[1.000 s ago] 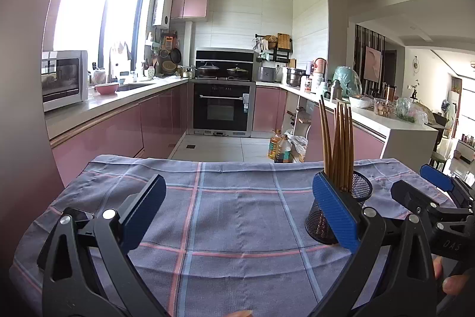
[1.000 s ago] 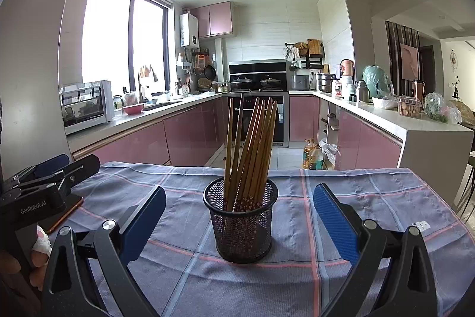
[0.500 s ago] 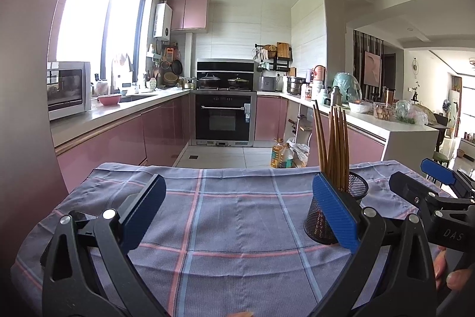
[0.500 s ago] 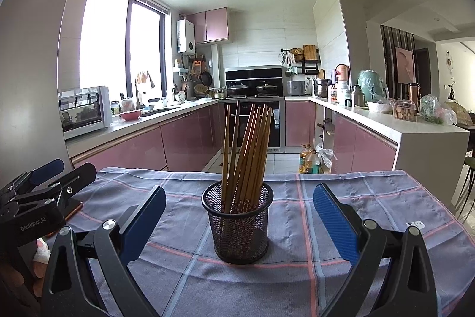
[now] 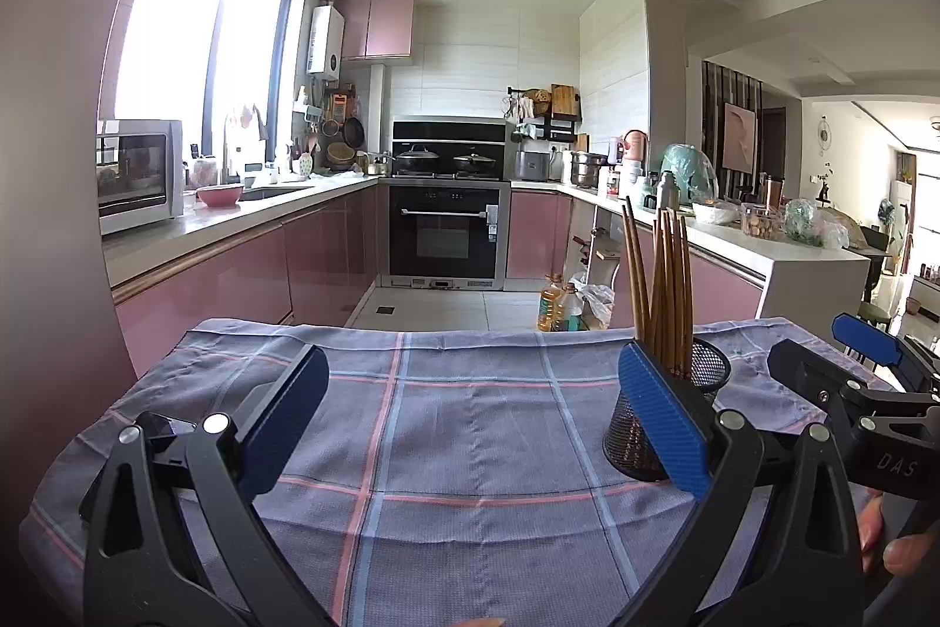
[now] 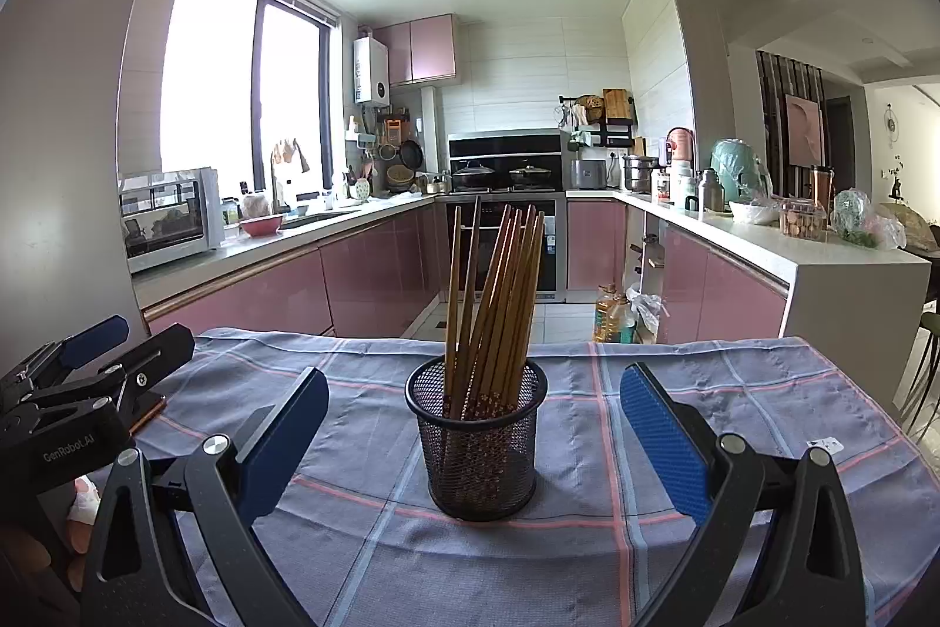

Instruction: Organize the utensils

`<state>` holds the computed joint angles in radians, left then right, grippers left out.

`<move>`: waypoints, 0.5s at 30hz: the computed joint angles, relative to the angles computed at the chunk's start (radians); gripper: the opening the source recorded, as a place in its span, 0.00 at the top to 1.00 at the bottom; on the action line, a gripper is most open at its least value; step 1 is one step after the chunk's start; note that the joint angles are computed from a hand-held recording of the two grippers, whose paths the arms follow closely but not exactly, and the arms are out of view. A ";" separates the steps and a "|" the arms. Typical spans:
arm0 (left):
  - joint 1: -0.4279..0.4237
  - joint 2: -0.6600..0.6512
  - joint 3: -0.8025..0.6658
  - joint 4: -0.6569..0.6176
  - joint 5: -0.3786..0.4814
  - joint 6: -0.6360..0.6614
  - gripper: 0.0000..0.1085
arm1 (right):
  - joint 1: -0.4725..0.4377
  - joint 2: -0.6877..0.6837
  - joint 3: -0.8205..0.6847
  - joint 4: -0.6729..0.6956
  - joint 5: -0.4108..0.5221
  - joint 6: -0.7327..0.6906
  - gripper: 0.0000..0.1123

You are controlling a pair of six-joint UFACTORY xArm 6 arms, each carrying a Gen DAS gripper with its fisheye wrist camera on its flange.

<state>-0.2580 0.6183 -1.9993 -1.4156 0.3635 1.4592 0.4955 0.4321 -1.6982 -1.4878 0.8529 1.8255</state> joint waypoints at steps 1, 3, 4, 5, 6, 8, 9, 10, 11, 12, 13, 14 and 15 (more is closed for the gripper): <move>0.000 0.000 0.000 -0.001 -0.001 0.002 0.10 | 0.000 0.000 -0.001 0.000 -0.002 0.000 0.14; 0.001 -0.002 0.002 -0.009 -0.002 0.009 0.10 | 0.000 0.001 -0.002 -0.001 -0.002 0.001 0.14; 0.001 -0.003 0.003 -0.014 -0.002 0.014 0.10 | -0.001 0.001 -0.002 -0.001 -0.002 0.000 0.14; 0.000 -0.004 0.004 -0.020 -0.005 0.021 0.10 | 0.000 0.002 -0.003 -0.001 -0.002 -0.001 0.14; 0.000 -0.007 0.008 -0.026 -0.007 0.028 0.10 | 0.000 0.003 -0.003 -0.002 -0.001 -0.001 0.14; 0.000 -0.012 0.015 -0.037 -0.006 0.039 0.10 | -0.001 0.003 -0.003 -0.002 -0.004 0.000 0.14; 0.000 -0.012 0.015 -0.038 -0.008 0.040 0.10 | 0.000 0.003 -0.003 -0.001 -0.001 -0.001 0.14; 0.000 -0.012 0.014 -0.040 -0.009 0.041 0.10 | 0.000 0.003 -0.003 -0.002 -0.001 0.000 0.14; 0.001 -0.011 0.014 -0.041 -0.006 0.040 0.10 | -0.001 0.002 -0.003 -0.003 -0.002 0.001 0.14; 0.001 -0.011 0.014 -0.041 -0.007 0.040 0.10 | -0.001 0.003 -0.003 -0.002 -0.003 0.000 0.14; 0.002 -0.012 0.015 -0.045 -0.008 0.044 0.10 | -0.001 0.002 -0.003 -0.002 -0.002 -0.001 0.14; 0.002 -0.012 0.015 -0.046 -0.007 0.045 0.10 | 0.000 0.003 -0.003 -0.002 -0.001 0.000 0.14; 0.001 -0.013 0.017 -0.045 -0.007 0.044 0.10 | -0.001 0.003 -0.003 -0.001 -0.002 -0.001 0.14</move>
<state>-0.2565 0.6055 -1.9827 -1.4605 0.3565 1.5037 0.4949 0.4350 -1.7014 -1.4889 0.8513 1.8245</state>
